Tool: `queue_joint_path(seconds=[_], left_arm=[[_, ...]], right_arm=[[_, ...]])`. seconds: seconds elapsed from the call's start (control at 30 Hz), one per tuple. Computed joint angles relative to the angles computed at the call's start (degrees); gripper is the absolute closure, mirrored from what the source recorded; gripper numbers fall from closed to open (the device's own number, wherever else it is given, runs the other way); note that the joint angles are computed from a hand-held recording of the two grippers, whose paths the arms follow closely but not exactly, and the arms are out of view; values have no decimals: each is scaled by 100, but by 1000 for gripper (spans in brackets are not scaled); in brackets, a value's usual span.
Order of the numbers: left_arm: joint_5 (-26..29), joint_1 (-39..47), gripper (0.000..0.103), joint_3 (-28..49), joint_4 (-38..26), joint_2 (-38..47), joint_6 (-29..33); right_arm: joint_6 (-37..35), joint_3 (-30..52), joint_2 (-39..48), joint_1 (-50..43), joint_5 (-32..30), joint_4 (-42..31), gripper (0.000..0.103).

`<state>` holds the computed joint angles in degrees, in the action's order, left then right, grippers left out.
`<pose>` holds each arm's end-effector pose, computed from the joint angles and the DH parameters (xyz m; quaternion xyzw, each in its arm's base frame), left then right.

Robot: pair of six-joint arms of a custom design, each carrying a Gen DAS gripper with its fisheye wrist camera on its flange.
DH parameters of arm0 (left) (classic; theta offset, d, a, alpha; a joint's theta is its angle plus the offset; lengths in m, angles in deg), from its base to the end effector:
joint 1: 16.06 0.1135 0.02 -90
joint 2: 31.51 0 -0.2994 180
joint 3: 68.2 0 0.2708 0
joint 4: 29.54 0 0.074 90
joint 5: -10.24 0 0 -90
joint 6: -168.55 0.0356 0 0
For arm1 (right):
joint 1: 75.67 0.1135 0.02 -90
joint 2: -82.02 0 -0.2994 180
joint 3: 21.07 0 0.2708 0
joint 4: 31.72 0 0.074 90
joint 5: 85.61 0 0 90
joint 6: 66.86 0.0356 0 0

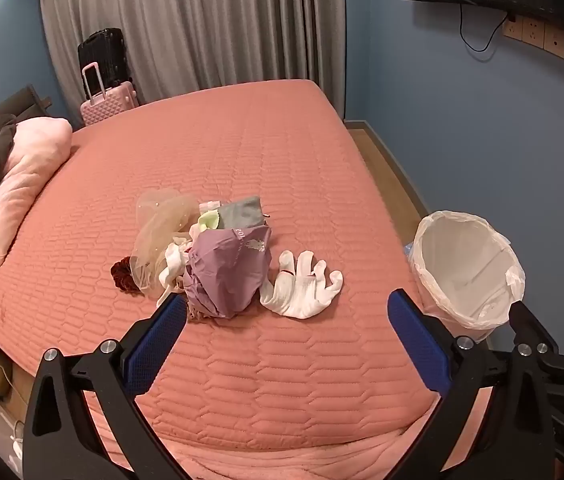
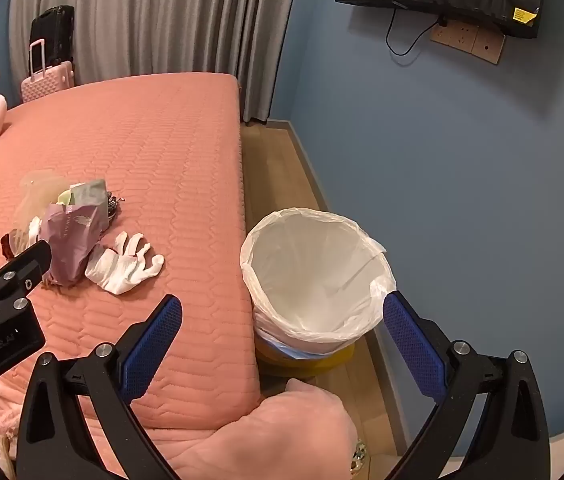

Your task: Collect trash

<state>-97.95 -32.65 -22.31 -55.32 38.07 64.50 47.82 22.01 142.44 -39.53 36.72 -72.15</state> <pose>0.2270 -0.0560 0.2033 -0.0342 0.9273 0.0527 0.3690 0.1616 0.0944 0.2051 -0.0152 0.9258 -0.0957 0.3653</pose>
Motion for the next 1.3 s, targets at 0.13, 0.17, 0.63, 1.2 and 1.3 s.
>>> queue_joint_path(seconds=[0.13,0.17,0.63,1.2,1.3], left_arm=[[12,6,7,-7,18,-4,-8],[11,6,7,-4,15,-5,-9],[-13,-47,7,-6,13,-20,-102],[84,64,7,-14,-32,-164,-143],[103,89,7,-21,-18,-183,-149]], right_arm=[[-20,14,0,-31,-19,-15,6],[-25,17,-2,-36,-25,-16,6],[-43,123,-24,-41,-23,-118,6],[-185,194,-107,-129,-33,-187,6],[-174,247,-149,-93,-7,-275,6]])
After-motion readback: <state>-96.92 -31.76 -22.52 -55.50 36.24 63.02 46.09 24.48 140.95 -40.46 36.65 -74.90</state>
